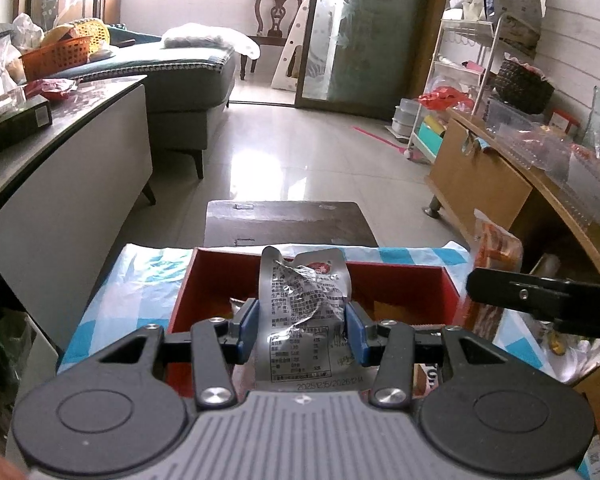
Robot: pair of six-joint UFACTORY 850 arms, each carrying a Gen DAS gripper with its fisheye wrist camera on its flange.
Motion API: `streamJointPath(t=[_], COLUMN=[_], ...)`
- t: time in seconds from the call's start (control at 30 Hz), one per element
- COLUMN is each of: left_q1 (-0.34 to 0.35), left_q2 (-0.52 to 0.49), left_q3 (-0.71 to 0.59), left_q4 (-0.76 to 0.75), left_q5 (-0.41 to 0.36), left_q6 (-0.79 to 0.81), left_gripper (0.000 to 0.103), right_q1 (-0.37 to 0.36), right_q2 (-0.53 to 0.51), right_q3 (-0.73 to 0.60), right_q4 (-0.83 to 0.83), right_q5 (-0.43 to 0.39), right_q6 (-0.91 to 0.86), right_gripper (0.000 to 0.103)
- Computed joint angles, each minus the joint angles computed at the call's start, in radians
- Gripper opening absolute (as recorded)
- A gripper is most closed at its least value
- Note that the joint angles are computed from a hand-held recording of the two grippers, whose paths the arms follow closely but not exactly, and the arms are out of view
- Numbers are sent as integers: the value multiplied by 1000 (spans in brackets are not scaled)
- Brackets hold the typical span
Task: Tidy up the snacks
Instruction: 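Lift both packets and carry them over the red box, then lower both packets into the red box and open both tools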
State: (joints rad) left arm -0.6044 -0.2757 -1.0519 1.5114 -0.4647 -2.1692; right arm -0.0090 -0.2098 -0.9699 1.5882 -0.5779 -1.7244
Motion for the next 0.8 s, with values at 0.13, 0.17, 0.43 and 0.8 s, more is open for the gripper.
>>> streamJointPath(t=[0.13,0.17,0.43,0.8], left_q1=[11,13,28,37], left_q2=[-20,-24,-71,-108], left_q3=[-18,-22,-61,-85], left_q4=[-19,-25,-100,-195], left_q5=[3,3,15,25], left_q6=[28,36,126,221], left_gripper=[40,40,40,40], right_q1=[0,1,9,30], right_q2=[-15,-19,-63,-108], right_q3=[-15,-19,-61,-95], right_q4=[-3,-4,-95,-233], right_q5=[11,15,48,78], right_q6=[5,8,101,219], right_gripper=[73,73,73,74])
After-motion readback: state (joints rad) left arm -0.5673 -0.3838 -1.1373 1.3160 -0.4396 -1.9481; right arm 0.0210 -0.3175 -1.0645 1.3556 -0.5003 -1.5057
